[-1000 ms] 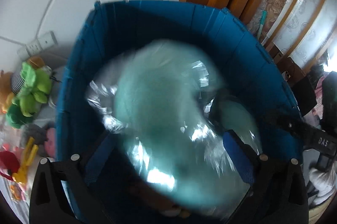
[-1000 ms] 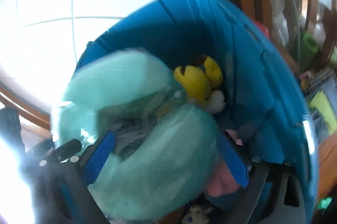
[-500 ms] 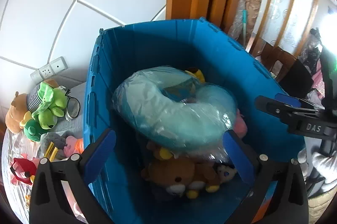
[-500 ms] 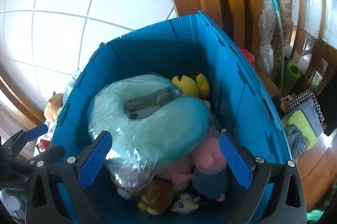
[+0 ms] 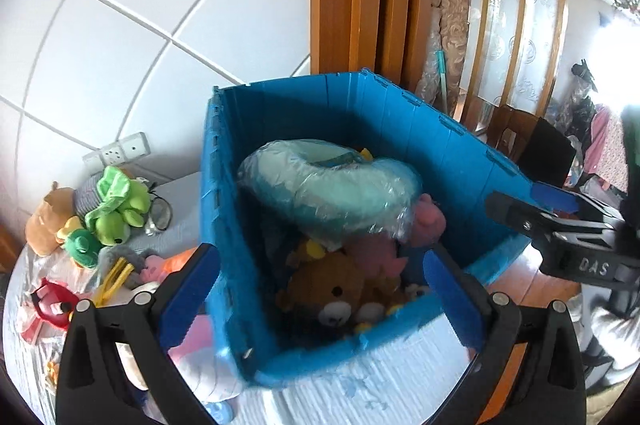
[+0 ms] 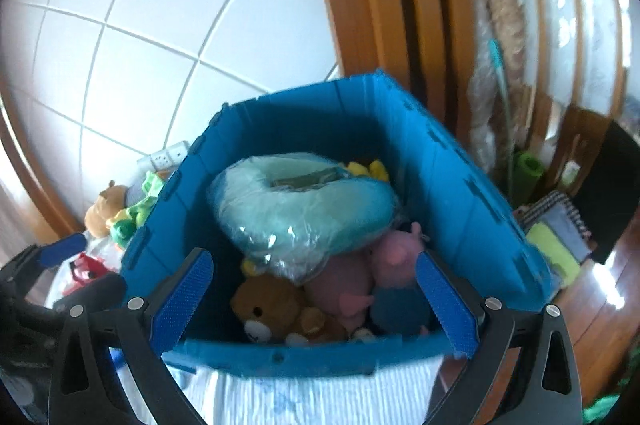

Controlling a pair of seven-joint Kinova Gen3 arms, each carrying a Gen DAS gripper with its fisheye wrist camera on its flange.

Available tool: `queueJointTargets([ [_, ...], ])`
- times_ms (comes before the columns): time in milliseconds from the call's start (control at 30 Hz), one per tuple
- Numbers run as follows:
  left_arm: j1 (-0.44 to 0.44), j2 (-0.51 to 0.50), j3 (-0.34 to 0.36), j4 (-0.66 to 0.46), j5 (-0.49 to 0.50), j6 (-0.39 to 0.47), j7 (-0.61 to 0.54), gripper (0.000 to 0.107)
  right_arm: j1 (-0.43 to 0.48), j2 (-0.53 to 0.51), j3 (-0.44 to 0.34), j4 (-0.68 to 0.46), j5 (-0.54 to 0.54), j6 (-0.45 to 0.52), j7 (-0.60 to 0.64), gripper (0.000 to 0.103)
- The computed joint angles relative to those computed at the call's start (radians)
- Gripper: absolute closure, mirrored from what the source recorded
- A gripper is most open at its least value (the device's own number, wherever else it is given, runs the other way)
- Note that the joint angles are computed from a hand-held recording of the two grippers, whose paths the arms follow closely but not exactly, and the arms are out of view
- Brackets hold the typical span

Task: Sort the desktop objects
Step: 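Move both tools away from the crate back toward the toy pile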

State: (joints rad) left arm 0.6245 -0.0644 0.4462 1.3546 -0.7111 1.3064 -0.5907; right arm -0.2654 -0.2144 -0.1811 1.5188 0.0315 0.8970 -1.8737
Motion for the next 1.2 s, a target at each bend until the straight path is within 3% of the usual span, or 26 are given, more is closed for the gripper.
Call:
queueJointTargets([
  [167, -0.023, -0.08, 0.008, 0.102, 0.035, -0.04, 0.024, 0.004, 0.037, -0.105, -0.124, 0.119, 0.119, -0.017, -0.15, 0.0],
  [333, -0.074, -0.128, 0.058, 0.133, 0.073, -0.042, 0.034, 0.004, 0.038, -0.168, -0.152, 0.172, 0.117, -0.009, -0.197, 0.0],
  [633, -0.135, -0.118, 0.212, 0.124, 0.022, 0.024, 0.164, 0.004, 0.039, -0.24, -0.162, 0.242, 0.092, -0.057, -0.161, 0.0],
  [833, -0.111, -0.1, 0.282, 0.12, -0.034, 0.168, 0.284, 0.004, -0.019, -0.236, -0.121, 0.254, 0.031, -0.067, -0.062, 0.0],
  [1033, -0.077, -0.128, 0.278, 0.151, -0.031, 0.28, 0.369, 0.004, -0.078, -0.212, -0.134, 0.27, -0.028, -0.108, 0.014, 0.0],
  [1200, -0.115, -0.224, 0.24, 0.211, 0.037, 0.287, 0.367, 0.004, -0.093, -0.167, -0.204, 0.253, -0.028, -0.108, -0.003, 0.0],
])
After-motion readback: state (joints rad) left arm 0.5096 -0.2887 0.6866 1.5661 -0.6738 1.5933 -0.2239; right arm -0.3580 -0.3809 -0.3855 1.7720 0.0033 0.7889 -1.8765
